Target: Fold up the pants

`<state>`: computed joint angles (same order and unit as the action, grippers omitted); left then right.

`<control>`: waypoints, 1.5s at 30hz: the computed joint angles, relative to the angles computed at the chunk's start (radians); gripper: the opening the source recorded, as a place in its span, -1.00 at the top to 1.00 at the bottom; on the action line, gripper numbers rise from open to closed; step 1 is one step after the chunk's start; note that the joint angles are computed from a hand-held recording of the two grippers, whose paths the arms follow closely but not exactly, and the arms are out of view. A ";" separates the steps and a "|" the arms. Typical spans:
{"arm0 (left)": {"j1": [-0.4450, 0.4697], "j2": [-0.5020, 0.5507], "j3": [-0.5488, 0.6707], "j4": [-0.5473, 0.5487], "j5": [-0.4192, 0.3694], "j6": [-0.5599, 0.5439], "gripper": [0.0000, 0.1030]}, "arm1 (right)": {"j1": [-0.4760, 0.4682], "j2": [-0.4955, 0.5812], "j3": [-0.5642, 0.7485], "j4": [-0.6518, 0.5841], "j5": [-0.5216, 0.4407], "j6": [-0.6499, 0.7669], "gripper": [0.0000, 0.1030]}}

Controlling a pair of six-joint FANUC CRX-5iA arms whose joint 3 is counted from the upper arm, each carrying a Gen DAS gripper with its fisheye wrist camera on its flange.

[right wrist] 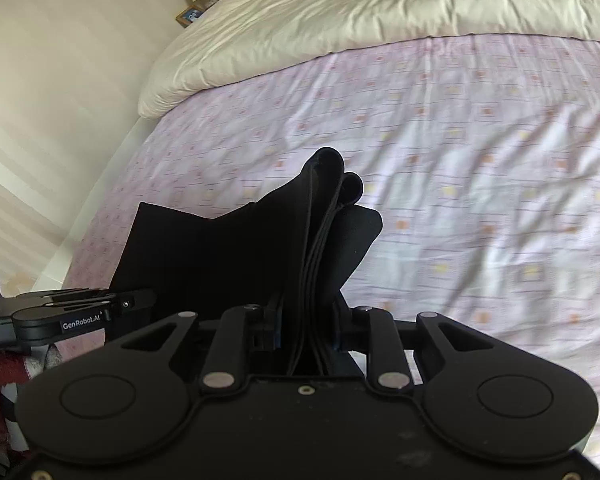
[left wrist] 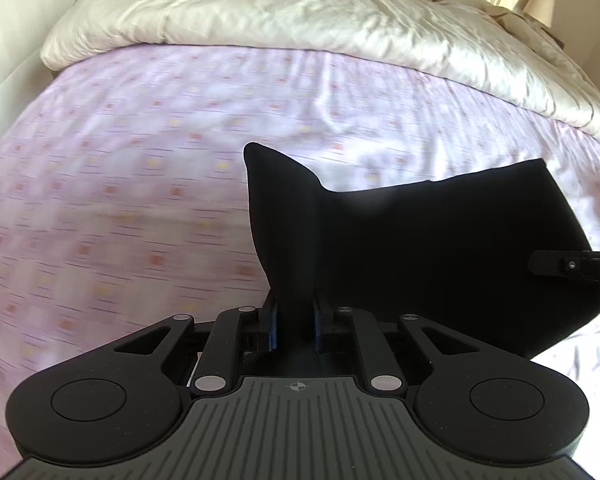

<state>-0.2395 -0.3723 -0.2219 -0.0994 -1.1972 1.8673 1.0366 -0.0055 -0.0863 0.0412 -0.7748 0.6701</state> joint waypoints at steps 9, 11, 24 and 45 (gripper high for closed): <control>0.589 -0.165 -0.148 0.318 -0.017 -0.622 0.73 | 0.128 0.287 0.303 0.115 0.008 -0.232 0.55; 0.683 -0.158 -0.164 0.378 -0.021 -0.711 0.72 | 0.141 0.361 0.393 0.137 -0.002 -0.260 0.55; 0.787 -0.176 -0.227 0.321 0.038 -0.771 0.53 | 0.204 0.613 0.719 0.322 -0.411 -0.432 0.26; 0.851 -0.310 -0.365 0.417 -0.032 -0.893 0.54 | 0.282 0.696 0.830 0.334 -0.452 -0.320 0.19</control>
<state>0.6114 -0.6818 -0.5866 0.3175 -1.2292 0.9742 1.3185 0.6900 0.7439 0.3748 -1.2271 0.3497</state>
